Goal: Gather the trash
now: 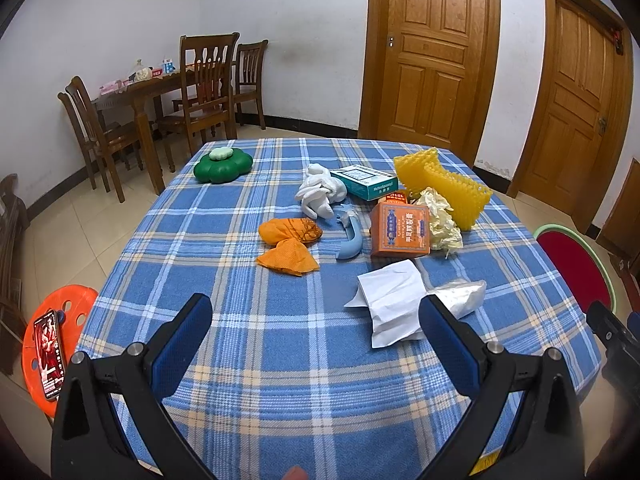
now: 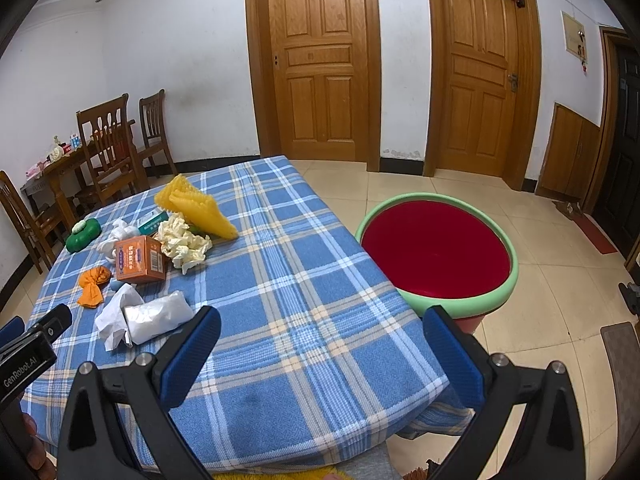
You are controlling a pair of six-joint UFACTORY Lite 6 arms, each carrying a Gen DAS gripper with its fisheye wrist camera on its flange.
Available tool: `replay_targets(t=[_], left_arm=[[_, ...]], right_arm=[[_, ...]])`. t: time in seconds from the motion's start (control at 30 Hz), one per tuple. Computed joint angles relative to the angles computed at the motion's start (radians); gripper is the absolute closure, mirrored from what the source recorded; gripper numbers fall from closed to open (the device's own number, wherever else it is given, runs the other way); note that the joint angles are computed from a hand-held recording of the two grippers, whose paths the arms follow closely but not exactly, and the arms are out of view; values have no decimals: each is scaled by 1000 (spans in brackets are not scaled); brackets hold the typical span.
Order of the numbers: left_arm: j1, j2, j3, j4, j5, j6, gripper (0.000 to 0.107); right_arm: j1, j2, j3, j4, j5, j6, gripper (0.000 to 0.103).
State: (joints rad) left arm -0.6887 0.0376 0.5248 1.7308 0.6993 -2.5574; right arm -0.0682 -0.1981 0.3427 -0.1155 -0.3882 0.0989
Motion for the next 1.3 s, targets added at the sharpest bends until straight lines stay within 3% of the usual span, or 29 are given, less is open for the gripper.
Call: replay_targets(t=[1.3], left_arm=[[5, 4, -25, 25, -7, -49, 5]], right_arm=[[7, 14, 6, 15, -1, -13, 0]])
